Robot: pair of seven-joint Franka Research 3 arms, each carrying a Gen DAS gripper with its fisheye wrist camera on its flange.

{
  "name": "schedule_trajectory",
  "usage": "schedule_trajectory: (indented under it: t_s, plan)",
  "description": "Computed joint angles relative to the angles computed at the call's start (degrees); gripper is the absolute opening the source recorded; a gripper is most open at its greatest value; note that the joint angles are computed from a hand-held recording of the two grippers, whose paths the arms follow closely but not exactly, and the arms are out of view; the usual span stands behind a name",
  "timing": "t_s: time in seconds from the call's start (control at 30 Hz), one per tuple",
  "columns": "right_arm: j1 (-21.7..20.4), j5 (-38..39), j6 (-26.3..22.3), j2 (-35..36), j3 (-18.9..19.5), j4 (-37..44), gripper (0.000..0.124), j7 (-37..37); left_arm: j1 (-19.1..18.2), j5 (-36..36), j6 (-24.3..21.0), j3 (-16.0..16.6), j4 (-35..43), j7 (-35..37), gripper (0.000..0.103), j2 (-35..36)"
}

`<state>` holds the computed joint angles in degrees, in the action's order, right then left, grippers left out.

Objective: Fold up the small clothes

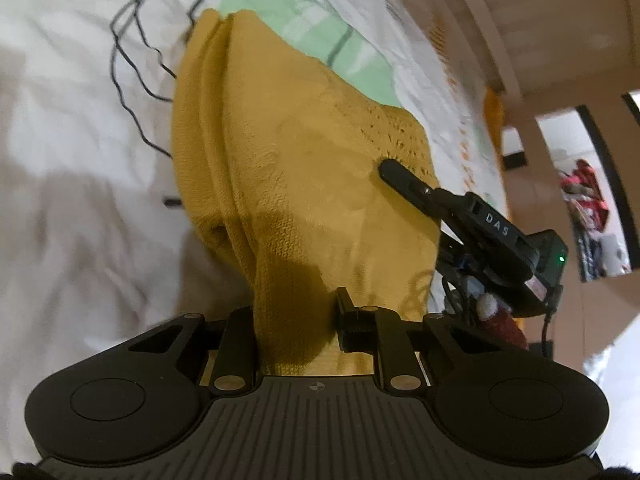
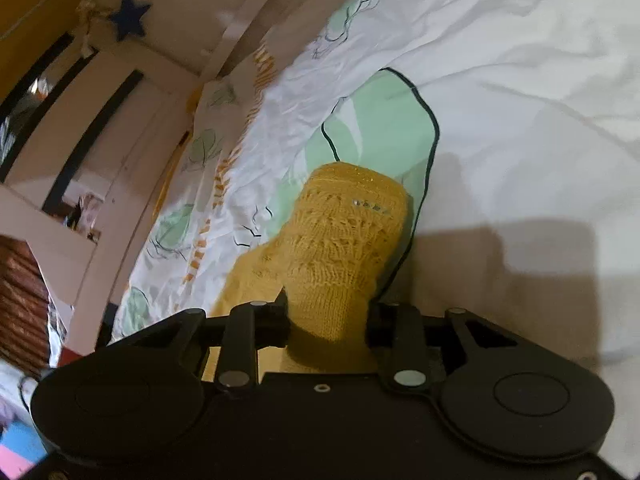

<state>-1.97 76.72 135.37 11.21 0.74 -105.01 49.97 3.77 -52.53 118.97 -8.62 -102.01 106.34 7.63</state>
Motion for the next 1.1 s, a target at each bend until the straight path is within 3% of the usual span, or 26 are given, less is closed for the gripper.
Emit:
schedule_trajectory:
  t_s: [0.17,0.37,0.53,0.77,0.97,1.1]
  plan:
    - [1.2,-5.0,1.8,-8.0,-1.4,-7.4,0.042,5.3,-0.4,-4.2,-3.3,0.2,-4.6,2.9,0.019,-4.5]
    - [2.9,-15.2,1.6,-20.5,-4.4,-18.9,0.042,11.4,-3.7,-6.8,-6.3,2.1,-13.7,5.2,0.019,-13.4]
    - [4.0,-19.7,1.0,-29.8,-6.7,-27.4,0.042,14.8,-7.5,-8.4,-5.5,4.3,-22.7,5.7,0.019,-22.5]
    - [6.0,-21.5,1.9,-38.5,-8.4,-34.8,0.046,15.7,-11.7,-4.8,0.1,5.6,-30.7,3.2,0.019,-30.7]
    - [5.4,-29.6,15.6,-41.6,-5.0,-39.7,0.056,17.2,-12.6,6.7,11.4,3.0,-35.1,-2.9,0.021,-34.8]
    - [4.0,-37.8,20.2,-40.4,-3.9,-40.9,0.056,20.9,-14.8,9.8,16.6,3.1,-37.7,-4.2,0.025,-36.1]
